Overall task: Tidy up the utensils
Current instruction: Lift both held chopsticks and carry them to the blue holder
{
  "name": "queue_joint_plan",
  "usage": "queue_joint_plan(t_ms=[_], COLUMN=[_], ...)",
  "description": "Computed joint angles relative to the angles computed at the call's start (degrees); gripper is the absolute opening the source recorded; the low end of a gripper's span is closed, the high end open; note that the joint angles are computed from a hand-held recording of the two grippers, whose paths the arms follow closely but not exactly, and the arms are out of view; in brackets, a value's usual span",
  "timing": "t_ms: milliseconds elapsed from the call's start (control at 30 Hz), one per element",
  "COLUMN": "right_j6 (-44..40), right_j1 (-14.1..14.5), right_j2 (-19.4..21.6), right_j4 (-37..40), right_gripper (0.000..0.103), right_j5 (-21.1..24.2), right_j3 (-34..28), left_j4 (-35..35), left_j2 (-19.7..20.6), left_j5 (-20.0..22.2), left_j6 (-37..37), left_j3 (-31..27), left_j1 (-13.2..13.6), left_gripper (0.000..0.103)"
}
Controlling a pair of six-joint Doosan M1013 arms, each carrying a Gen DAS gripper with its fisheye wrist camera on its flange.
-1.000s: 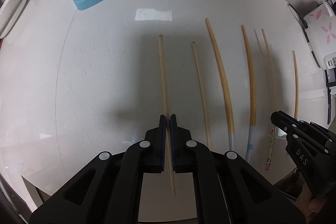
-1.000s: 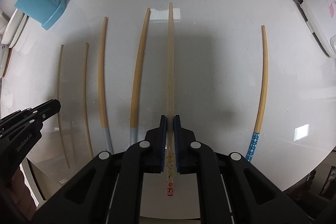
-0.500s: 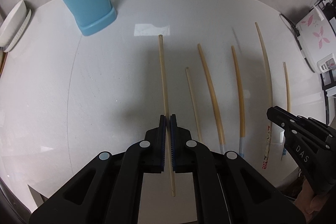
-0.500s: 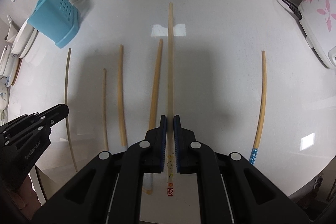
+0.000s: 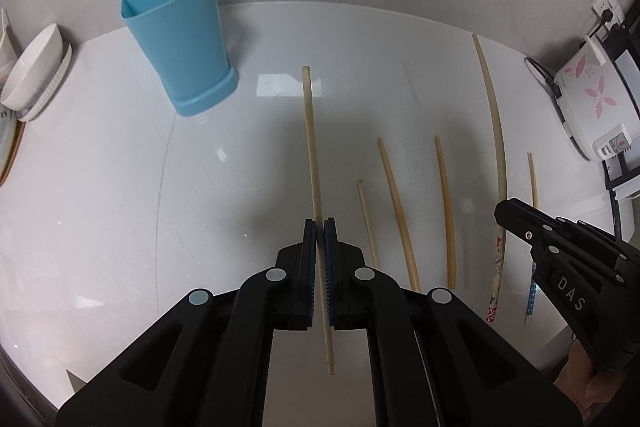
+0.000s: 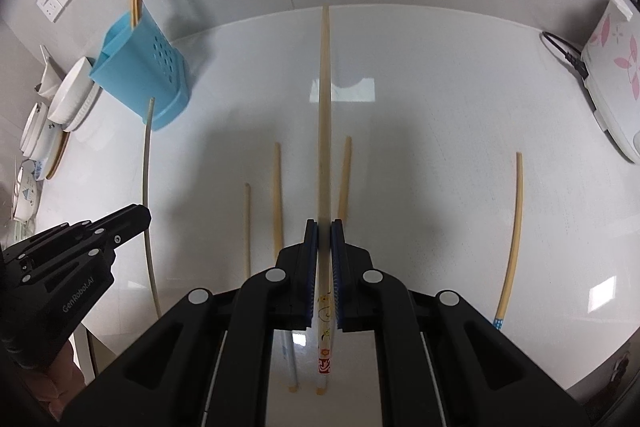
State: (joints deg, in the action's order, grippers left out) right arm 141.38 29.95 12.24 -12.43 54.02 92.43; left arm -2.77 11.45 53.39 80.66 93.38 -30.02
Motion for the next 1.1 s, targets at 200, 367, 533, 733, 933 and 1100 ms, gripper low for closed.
queue_joint_plan(t_ms=[200, 367, 533, 733, 933, 1100], right_j6=[0.05, -0.32, -0.70, -0.57, -1.31, -2.08], right_j1=[0.13, 0.11, -0.12, -0.17, -0.45, -0.60], right_j2=[0.41, 1.08, 1.82, 2.69, 4.05, 5.27], right_j4=[-1.98, -3.29, -4.60, -7.25, -8.53, -9.35], right_gripper=[0.006, 0.006, 0.006, 0.006, 0.006, 0.006], right_j5=[-1.58, -2.93, -4.35, -6.10, -7.61, -8.84], right_j3=[-1.87, -3.59, -5.49, -7.73, -10.69, -12.96], left_j4=[1.39, 3.23, 4.71, 5.16, 5.12, 4.14], left_j2=[-0.32, -0.63, -0.41, -0.01, 0.66, 1.12], left_j5=[-1.25, -2.97, -4.41, -6.41, -8.06, -9.89], left_j6=[-0.68, -1.51, -2.49, -2.58, -2.67, -2.04], left_j3=[-1.23, -2.18, -3.58, -5.10, -6.73, -8.05], left_j1=[0.74, 1.31, 2.06, 3.24, 4.23, 5.44], left_gripper=[0.003, 0.003, 0.003, 0.003, 0.003, 0.003])
